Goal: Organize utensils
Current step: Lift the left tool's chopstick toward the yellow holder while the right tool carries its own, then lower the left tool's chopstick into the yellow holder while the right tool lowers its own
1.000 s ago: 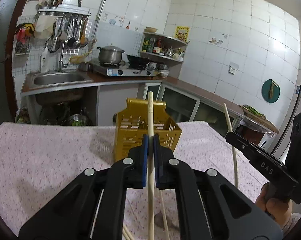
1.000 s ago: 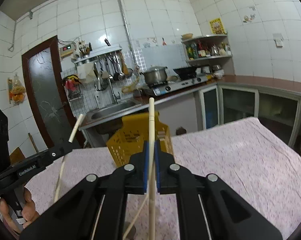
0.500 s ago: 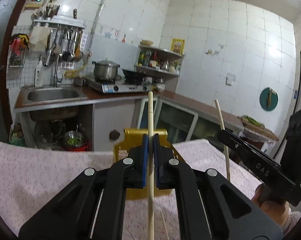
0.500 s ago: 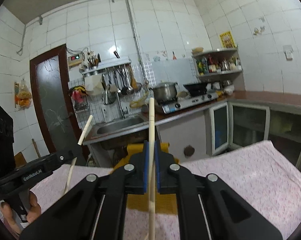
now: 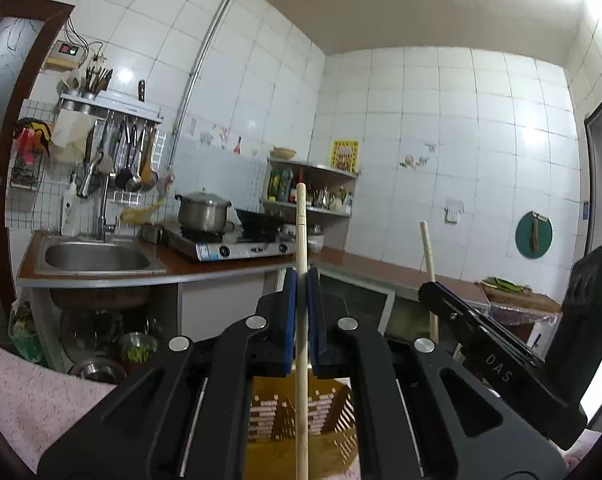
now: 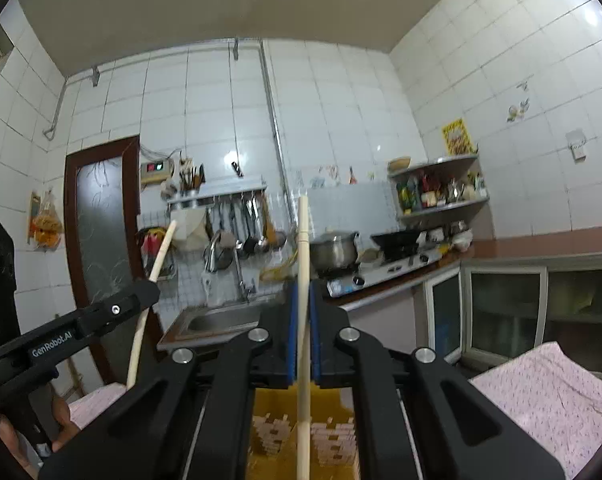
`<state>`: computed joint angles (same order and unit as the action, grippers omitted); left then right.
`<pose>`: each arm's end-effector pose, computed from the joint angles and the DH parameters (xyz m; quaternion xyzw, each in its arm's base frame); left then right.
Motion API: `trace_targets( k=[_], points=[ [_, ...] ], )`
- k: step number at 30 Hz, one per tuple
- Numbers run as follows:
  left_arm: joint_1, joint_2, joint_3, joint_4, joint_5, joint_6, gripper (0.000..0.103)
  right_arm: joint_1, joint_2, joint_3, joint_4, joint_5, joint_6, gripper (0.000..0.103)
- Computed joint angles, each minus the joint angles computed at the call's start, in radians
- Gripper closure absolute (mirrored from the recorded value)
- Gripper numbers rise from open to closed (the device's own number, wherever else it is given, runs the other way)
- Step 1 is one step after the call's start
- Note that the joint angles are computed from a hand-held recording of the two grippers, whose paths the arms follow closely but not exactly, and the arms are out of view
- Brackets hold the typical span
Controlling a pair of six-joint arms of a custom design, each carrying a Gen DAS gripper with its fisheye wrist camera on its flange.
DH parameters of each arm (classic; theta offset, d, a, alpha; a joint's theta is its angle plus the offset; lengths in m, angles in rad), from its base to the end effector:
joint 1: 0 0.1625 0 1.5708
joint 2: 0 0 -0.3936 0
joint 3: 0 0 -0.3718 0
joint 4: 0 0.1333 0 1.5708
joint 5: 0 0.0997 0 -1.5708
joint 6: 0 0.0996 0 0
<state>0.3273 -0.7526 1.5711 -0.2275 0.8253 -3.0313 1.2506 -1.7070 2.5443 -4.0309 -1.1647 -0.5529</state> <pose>-0.4530 -0.3659 0.0365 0.3812 0.7479 -0.5422 0.0359 0.0752 -0.3217 0.3806 0.2235 -0.6528 0.7024 0.1745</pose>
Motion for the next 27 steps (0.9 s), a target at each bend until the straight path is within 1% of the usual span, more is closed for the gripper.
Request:
trace_targets(
  k=[2,4,7,9,11,16,19,22,24,27],
  points=[
    [0.014,0.007,-0.012,0.002,0.014,0.006,0.099,0.0,0.026,-0.015,-0.026,0.008,0.017,0.097],
    [0.026,0.024,-0.035,-0.004,-0.004,0.026,0.099,0.004,0.05,-0.027,-0.047,0.007,0.025,0.097],
    [0.049,0.064,-0.094,0.041,-0.014,0.028,0.099,0.013,0.091,-0.05,-0.064,-0.001,0.011,0.097],
    [0.059,0.09,-0.128,0.054,-0.033,0.052,0.099,0.013,0.111,-0.061,-0.074,-0.001,-0.002,0.097],
    [0.067,0.104,-0.141,0.04,-0.044,0.078,0.099,0.011,0.13,-0.071,-0.088,-0.004,-0.008,0.097],
    [0.094,0.129,-0.178,0.019,-0.023,0.119,0.099,0.009,0.162,-0.103,-0.105,-0.003,0.011,0.097],
    [0.104,0.133,-0.193,-0.002,-0.008,0.16,0.099,0.029,0.178,-0.126,-0.094,-0.021,-0.002,0.097],
    [0.112,0.129,-0.183,-0.069,0.013,0.22,0.099,0.054,0.21,-0.154,-0.102,-0.039,-0.023,0.097],
    [0.124,0.135,-0.196,-0.077,0.032,0.223,0.099,0.063,0.235,-0.169,-0.113,-0.048,-0.028,0.097],
    [0.147,0.137,-0.202,-0.084,0.061,0.193,0.099,0.05,0.255,-0.179,-0.122,-0.037,0.002,0.097]
  ],
)
